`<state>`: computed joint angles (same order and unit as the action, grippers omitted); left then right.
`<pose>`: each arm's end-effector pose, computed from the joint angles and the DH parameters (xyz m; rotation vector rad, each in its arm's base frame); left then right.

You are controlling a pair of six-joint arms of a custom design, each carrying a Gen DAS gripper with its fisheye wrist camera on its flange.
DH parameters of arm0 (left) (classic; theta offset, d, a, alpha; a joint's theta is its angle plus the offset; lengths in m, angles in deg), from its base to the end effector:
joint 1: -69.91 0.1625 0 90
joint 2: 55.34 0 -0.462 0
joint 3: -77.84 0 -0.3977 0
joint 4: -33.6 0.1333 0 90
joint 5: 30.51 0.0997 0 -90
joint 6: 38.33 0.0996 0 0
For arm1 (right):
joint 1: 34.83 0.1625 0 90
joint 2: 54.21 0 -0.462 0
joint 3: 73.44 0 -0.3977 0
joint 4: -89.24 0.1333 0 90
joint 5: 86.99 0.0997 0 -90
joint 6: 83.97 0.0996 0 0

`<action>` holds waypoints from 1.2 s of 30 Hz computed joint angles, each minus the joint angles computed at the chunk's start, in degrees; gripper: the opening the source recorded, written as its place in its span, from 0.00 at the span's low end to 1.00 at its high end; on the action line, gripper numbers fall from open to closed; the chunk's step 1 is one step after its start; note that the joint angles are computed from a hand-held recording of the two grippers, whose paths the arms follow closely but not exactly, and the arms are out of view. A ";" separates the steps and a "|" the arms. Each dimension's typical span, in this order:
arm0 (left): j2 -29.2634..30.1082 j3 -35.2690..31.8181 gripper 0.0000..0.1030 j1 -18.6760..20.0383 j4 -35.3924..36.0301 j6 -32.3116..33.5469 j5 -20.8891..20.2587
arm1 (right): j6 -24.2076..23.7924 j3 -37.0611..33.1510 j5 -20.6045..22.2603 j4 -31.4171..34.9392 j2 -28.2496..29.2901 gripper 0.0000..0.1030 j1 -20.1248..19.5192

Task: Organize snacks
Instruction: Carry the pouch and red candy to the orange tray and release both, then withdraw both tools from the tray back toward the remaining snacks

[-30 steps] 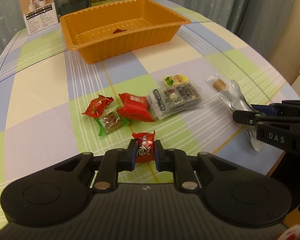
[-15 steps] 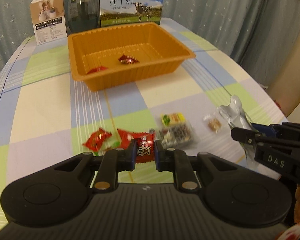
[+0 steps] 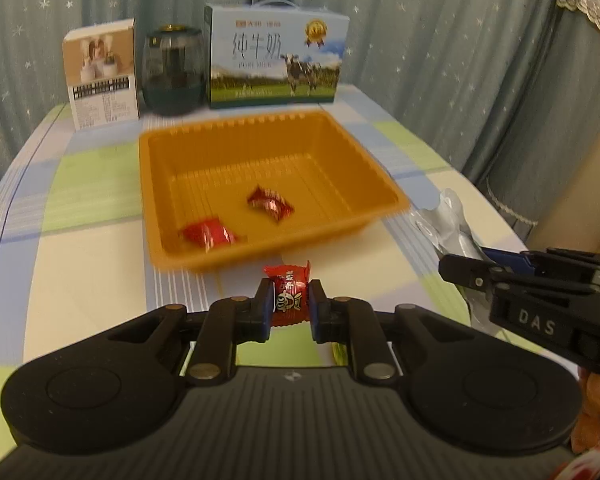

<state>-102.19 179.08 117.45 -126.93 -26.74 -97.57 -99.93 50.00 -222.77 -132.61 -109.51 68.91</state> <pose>-0.3245 -0.6096 0.1158 1.1931 2.5153 -0.5306 0.1831 -0.4880 0.2318 0.0055 -2.1059 1.2488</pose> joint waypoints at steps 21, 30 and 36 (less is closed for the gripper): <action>11.93 -19.27 0.15 3.58 4.58 0.41 0.47 | -1.36 -15.72 7.78 16.16 0.71 0.24 -7.95; 14.34 -22.35 0.31 4.39 5.54 0.75 0.55 | -1.06 -16.87 8.36 16.96 1.03 0.24 -8.33; 12.87 -20.23 0.33 4.74 4.54 1.17 1.39 | -0.16 -16.99 8.55 17.75 0.85 0.24 -8.70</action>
<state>-89.32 158.84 122.19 -122.39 -25.57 -96.17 -100.09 33.01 -214.23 -114.86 -108.66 60.21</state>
